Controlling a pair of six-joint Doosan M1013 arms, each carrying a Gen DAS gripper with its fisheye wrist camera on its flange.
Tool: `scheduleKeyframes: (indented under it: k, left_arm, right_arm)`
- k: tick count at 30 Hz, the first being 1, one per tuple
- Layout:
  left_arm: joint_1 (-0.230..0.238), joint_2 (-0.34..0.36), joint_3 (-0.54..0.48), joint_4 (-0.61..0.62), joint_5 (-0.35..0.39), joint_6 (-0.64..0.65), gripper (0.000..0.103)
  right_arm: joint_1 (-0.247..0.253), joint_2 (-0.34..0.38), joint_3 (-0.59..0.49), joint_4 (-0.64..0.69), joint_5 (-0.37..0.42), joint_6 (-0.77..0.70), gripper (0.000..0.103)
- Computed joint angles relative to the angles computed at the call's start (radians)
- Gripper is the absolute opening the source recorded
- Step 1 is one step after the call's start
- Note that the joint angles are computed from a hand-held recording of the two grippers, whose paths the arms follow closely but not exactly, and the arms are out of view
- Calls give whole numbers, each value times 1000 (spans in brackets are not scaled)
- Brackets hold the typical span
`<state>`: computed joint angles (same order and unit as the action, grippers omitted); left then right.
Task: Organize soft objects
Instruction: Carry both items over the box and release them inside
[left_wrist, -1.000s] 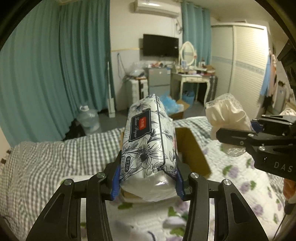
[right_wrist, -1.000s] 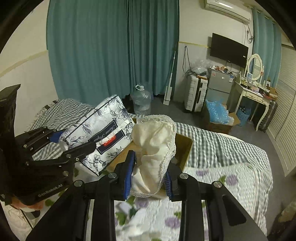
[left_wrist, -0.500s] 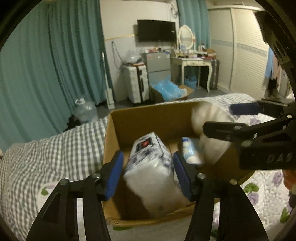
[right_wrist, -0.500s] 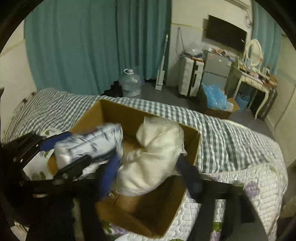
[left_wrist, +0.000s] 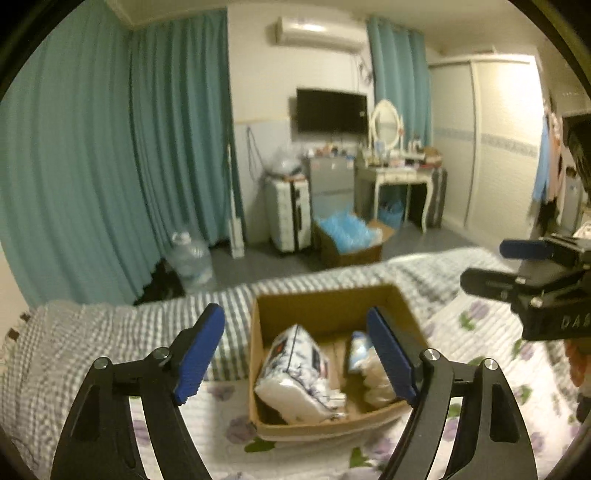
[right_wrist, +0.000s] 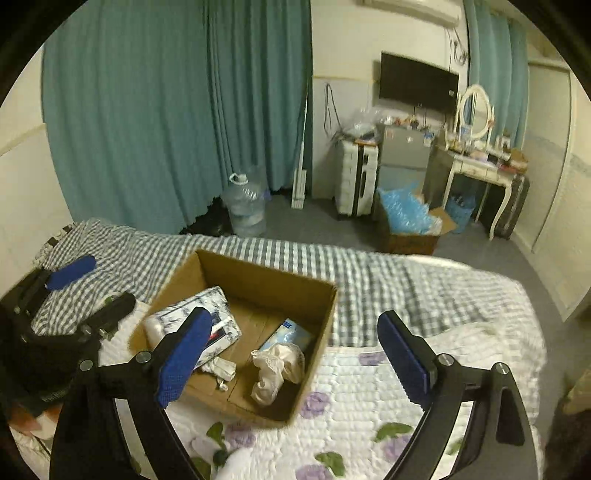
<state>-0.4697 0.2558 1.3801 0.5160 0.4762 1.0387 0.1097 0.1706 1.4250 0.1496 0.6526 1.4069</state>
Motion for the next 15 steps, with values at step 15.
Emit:
scheduleKeyframes:
  k: [15]
  left_arm:
    - [-82, -227, 140, 282, 27, -221, 95]
  right_arm:
    - [48, -240, 78, -41, 51, -29, 94]
